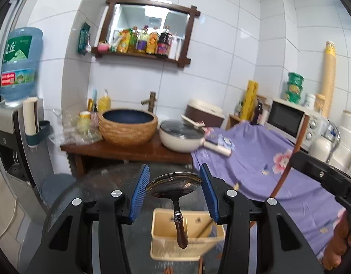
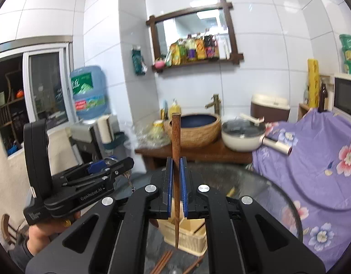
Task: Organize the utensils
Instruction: 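Lower the spoon into the cream holder with the left tool while the right tool drops the chopstick in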
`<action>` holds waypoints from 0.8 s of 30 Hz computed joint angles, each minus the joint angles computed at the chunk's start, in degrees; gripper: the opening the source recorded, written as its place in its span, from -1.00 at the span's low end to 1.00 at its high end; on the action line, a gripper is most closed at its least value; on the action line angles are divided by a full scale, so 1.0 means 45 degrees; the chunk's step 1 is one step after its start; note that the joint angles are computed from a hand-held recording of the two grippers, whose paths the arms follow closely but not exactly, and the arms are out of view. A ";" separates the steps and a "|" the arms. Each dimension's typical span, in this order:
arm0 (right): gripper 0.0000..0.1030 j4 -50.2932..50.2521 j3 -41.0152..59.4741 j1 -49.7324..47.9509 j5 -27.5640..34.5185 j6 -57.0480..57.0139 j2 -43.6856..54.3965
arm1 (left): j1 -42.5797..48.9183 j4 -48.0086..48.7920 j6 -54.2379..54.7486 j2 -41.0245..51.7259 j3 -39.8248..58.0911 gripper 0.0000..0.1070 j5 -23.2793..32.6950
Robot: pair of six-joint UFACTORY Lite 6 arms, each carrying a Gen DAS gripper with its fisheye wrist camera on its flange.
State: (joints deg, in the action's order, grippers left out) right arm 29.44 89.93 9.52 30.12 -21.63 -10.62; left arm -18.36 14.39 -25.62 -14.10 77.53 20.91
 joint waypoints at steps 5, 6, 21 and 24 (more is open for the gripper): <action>-0.86 -0.2380 0.1327 0.0588 -0.1026 0.2115 0.1287 | -0.0337 0.3514 -0.3109 0.1364 0.1290 -0.16 -0.0093; -0.86 -0.2712 0.1206 0.0719 -0.1422 0.2391 0.1494 | -0.0409 0.4324 -0.3944 0.1585 0.1246 -0.17 -0.0208; -0.86 -0.1511 -0.2409 0.0960 -0.4445 0.1055 0.2390 | 0.0207 0.4894 -0.5363 0.2737 -0.1630 -0.17 -0.2505; -0.86 -0.0516 -0.2759 0.0894 -0.4568 0.0109 0.2503 | 0.0173 0.5105 -0.5516 0.2812 -0.1914 -0.17 -0.2569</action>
State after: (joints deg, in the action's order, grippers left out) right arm 27.12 77.52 13.54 9.56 -21.14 0.64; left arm -17.58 37.37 -50.44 -1.45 68.92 9.35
